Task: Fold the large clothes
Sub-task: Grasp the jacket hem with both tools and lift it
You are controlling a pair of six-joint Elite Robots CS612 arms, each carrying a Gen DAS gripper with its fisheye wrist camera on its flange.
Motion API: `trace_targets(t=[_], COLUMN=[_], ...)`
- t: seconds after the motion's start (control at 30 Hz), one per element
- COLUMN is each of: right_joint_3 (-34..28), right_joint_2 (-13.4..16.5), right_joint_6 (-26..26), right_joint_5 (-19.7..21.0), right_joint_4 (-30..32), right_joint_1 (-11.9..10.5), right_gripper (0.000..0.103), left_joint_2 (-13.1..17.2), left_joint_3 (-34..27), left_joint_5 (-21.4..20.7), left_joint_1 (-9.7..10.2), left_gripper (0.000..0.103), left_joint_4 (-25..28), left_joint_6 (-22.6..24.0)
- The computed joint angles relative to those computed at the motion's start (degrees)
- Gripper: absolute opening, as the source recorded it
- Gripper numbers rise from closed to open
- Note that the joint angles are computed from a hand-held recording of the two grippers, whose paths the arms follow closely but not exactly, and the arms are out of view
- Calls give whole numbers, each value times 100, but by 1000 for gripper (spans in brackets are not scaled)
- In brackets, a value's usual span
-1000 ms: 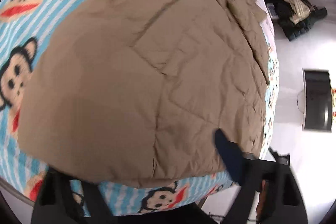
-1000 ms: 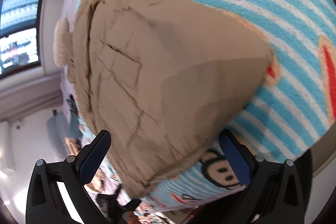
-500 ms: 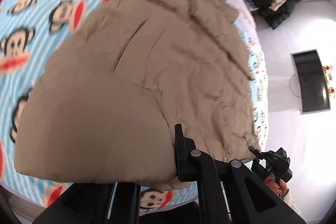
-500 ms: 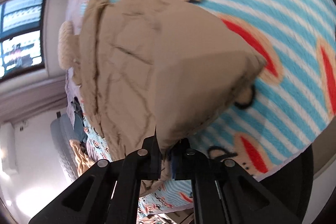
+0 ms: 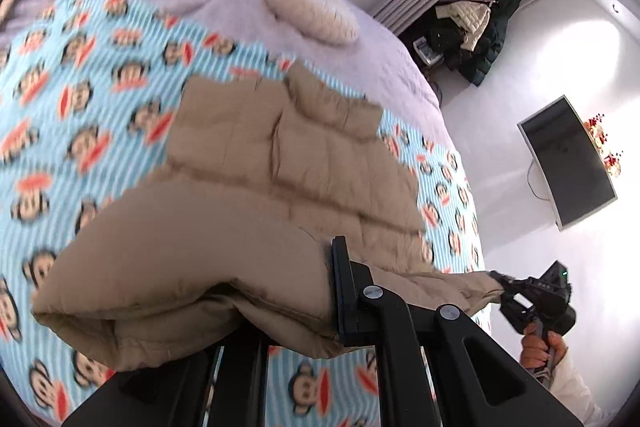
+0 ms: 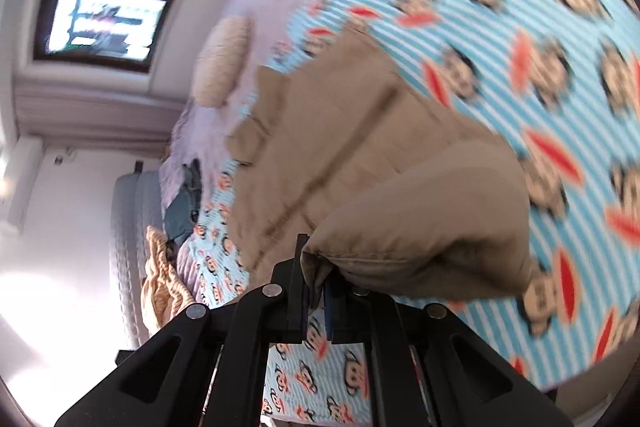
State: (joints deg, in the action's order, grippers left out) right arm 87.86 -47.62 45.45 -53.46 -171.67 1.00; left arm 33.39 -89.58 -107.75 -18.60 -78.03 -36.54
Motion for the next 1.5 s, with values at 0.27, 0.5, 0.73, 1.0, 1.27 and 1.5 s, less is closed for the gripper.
trace_targets(t=[0.27, 0.5, 0.73, 1.0, 1.27, 1.5], right_joint_3=[-1802, -3843, -5380, -6878, -7610, -6786], right_joint_2=[660, 1662, 2723, 3821, 4291, 3694], right_joint_6=[-1080, -1883, -1417, -864, -910, -1398], right_joint_5=[377, 348, -94, -497, -625, -843], right_joint_4=[1365, 2968, 3497, 4000, 4136, 3959], right_joint_1=[-41, 44, 163, 229, 265, 286], right_gripper=[6, 6, 6, 6, 6, 40], left_joint_2=[-820, -1355, -1674, -2033, -1960, -1583], left_joint_3=[1301, 2662, 4055, 5631, 5793, 4751], left_joint_5=[837, 1018, 890, 778, 1186, 1421], left_joint_1=[-48, 70, 208, 280, 200, 151], left_gripper=[12, 12, 12, 12, 13, 55], left_joint_4=[-418, -813, -1264, -2111, -2529, -2306], left_joint_6=[188, 147, 421, 690, 1173, 1453])
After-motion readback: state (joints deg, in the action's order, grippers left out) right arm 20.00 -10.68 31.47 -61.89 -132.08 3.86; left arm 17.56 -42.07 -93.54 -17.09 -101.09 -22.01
